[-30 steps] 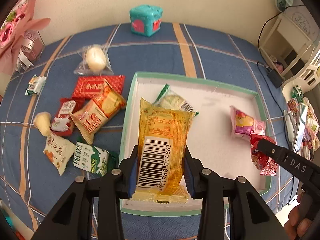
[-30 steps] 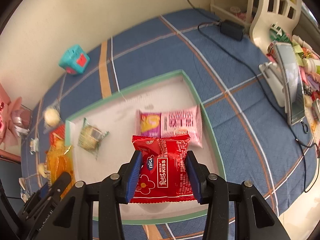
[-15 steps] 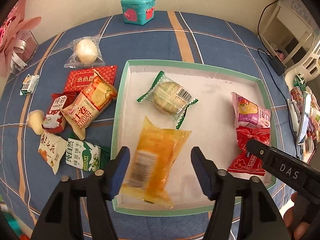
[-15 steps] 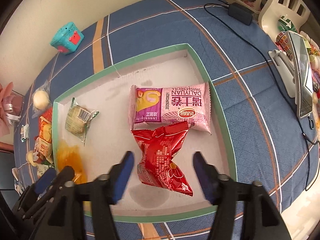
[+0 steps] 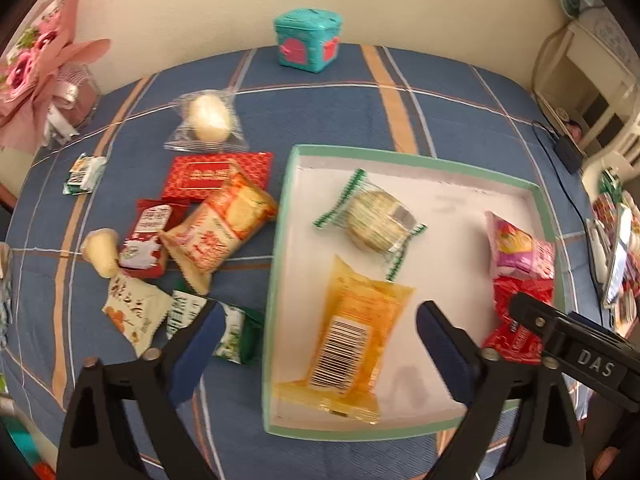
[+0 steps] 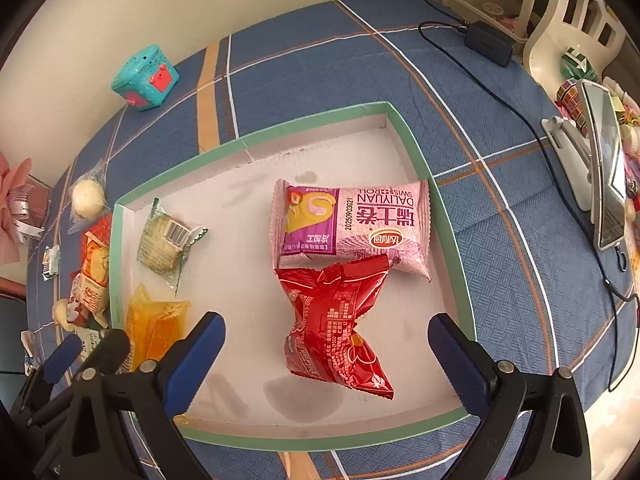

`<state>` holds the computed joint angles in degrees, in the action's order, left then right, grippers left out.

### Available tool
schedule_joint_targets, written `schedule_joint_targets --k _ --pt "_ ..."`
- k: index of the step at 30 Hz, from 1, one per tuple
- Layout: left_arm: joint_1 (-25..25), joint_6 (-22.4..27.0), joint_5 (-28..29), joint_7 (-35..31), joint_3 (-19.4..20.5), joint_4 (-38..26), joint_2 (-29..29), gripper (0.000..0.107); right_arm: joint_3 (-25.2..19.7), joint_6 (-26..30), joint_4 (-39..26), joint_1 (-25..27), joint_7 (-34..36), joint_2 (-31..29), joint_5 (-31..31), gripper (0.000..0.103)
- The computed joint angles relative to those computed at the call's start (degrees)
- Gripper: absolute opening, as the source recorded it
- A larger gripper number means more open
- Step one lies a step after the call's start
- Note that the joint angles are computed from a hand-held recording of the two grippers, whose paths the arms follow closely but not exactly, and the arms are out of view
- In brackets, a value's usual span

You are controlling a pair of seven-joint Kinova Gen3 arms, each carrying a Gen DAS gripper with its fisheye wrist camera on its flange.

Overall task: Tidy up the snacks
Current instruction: 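Open the left tool over the tray while the right tool releases the red pack, then move both open tools back toward the remaining snack pile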

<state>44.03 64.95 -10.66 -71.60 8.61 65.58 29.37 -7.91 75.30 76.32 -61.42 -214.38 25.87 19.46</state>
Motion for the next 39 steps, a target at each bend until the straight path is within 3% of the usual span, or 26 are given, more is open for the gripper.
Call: schedule_joint_targets --k 3,11,21,32,39 --pt "1.4 -1.5 -3.6 4.7 -2.6 1.2 -0.9 0.098 0.0 0.5 -0.3 0.0 0.2 0.1 0.2 0.103" --pt "-1.0 -2.5 -7.1 11.5 -3.7 2.8 -2.6 0.098 0.3 3.9 -2.9 -1.3 1.2 1.0 1.8 0.103" --pt "-6.0 -1.1 -4.4 9.9 -2.4 2.7 -2.1 0.098 0.9 5.2 -6.8 -1.3 4.6 3.2 1.4 0.103" --pt "-9.8 -1.9 -2.0 8.3 -2.9 3.6 -3.1 0.098 3.2 9.8 -18.7 -2.9 13.7 9.0 2.3 0.103" --pt "-13.4 -2.6 -0.4 8.6 -3.4 5.0 -4.3 0.098 6.0 14.4 -31.6 -4.8 21.7 15.2 3.3 0.103"
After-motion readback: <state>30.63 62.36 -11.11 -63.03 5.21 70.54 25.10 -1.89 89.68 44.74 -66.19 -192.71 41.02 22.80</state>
